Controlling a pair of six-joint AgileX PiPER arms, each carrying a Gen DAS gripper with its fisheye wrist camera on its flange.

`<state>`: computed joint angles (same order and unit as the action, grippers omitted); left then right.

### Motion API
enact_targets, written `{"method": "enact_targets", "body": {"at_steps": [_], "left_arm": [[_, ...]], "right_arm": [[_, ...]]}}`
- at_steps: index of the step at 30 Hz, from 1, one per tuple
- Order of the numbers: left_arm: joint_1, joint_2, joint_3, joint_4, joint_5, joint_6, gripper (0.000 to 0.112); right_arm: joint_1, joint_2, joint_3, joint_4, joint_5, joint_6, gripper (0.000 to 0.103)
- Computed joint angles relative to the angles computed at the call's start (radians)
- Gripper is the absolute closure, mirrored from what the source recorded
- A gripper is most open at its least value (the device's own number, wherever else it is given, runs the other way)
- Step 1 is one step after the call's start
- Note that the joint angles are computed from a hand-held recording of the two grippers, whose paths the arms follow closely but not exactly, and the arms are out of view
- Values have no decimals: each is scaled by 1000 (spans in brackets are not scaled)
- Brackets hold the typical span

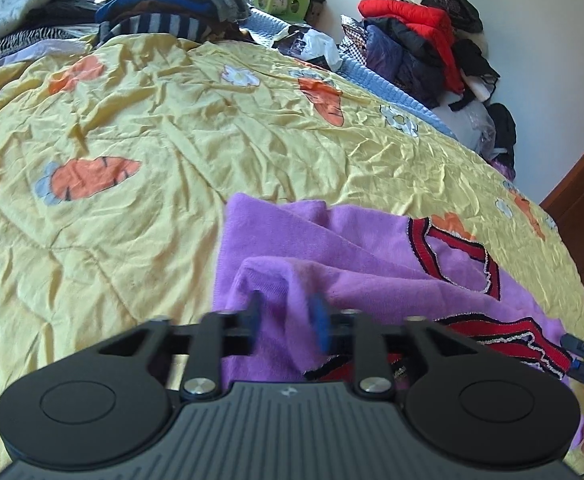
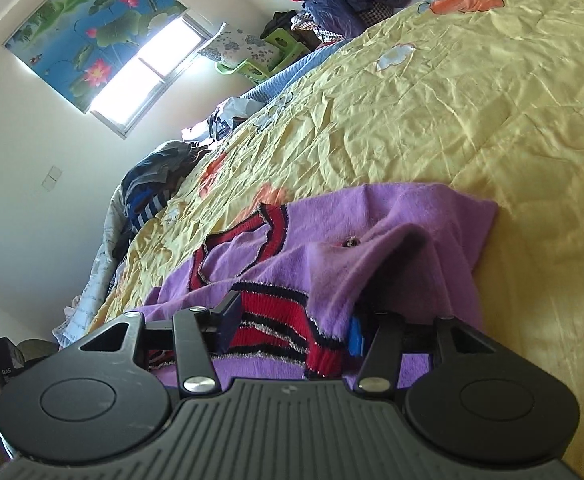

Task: Fold small clothes

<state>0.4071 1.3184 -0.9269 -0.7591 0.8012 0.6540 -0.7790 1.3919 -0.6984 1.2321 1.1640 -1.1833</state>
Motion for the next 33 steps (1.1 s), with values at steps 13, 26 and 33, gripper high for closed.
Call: {"method": "enact_targets", "body": {"at_steps": [13,26,33], "left_arm": [[62,37,31,-143,205,36,96],[-59,5,-63,-136,-12,-28,107],[-118,130,-176,-59,-119,-164,107]], "right_arm": [[-19,-33,4,-61,10,1,86],[-12,49,-105,83,19,26,91],[40,139,-137,199,-50,82,91]]}}
